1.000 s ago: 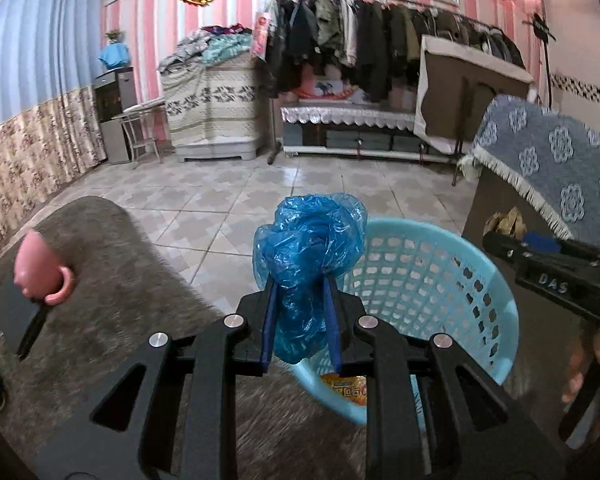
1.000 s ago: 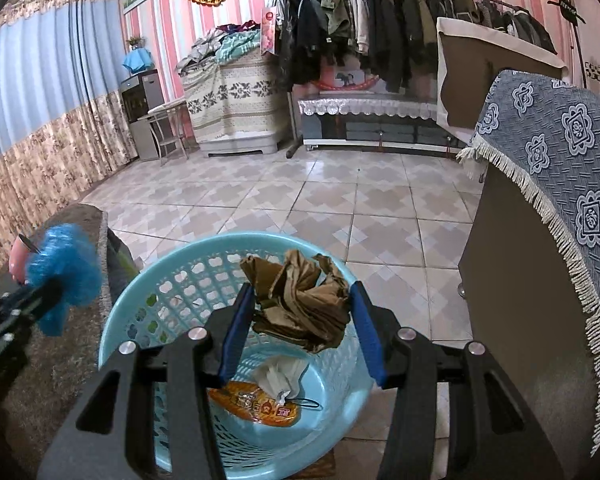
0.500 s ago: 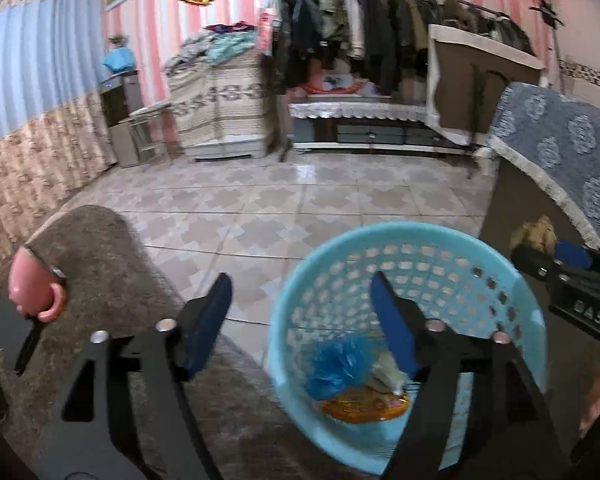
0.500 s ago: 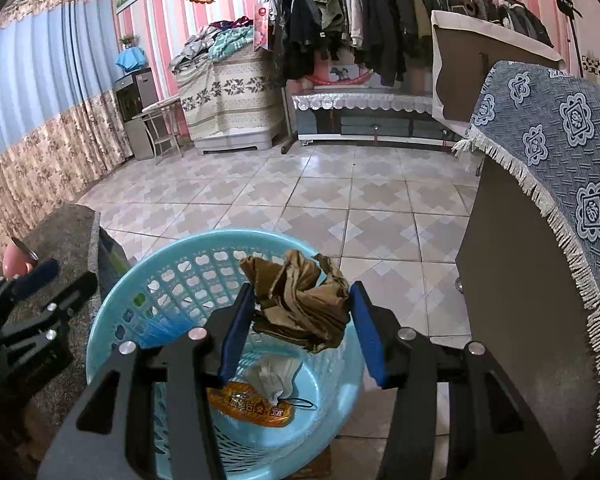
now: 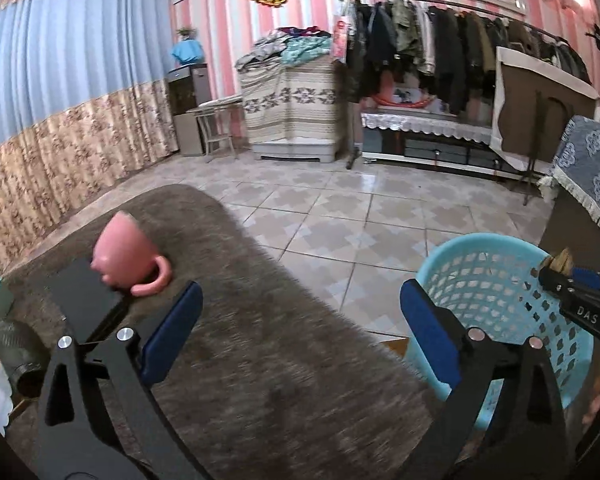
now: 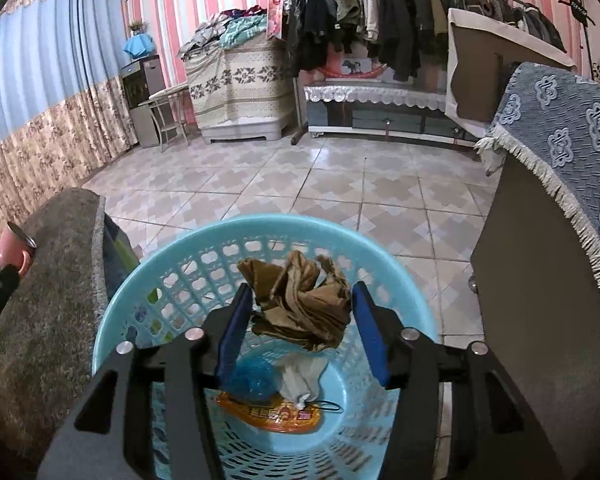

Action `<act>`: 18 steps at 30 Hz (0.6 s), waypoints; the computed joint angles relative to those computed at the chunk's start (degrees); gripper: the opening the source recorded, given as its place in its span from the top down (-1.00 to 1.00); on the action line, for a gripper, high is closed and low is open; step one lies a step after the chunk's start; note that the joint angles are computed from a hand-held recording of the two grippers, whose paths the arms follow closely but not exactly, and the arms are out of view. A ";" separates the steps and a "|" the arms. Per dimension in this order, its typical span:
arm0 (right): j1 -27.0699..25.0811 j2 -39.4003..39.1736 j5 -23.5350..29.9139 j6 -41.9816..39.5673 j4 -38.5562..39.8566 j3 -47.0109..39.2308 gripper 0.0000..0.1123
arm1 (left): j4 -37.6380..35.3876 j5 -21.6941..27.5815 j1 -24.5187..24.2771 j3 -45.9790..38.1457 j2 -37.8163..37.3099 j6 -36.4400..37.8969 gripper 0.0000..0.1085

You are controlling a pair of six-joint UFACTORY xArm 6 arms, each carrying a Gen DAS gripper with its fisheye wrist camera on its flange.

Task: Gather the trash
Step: 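Move both tools back over the rug toward the snack packet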

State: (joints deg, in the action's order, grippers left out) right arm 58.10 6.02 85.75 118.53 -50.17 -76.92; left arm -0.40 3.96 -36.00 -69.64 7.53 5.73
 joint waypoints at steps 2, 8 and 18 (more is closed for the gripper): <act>0.26 1.14 1.11 -1.03 -0.65 -1.66 -0.33 | 1.64 -0.36 1.22 0.85 -0.78 -1.64 -0.77; 1.42 3.40 4.04 -2.57 -2.36 -5.62 -0.60 | -2.55 -1.00 2.80 3.50 -3.32 1.63 -0.78; 2.22 8.64 5.72 -8.20 -4.05 -14.34 -0.68 | -8.79 -2.08 7.32 9.13 -9.27 7.07 -0.79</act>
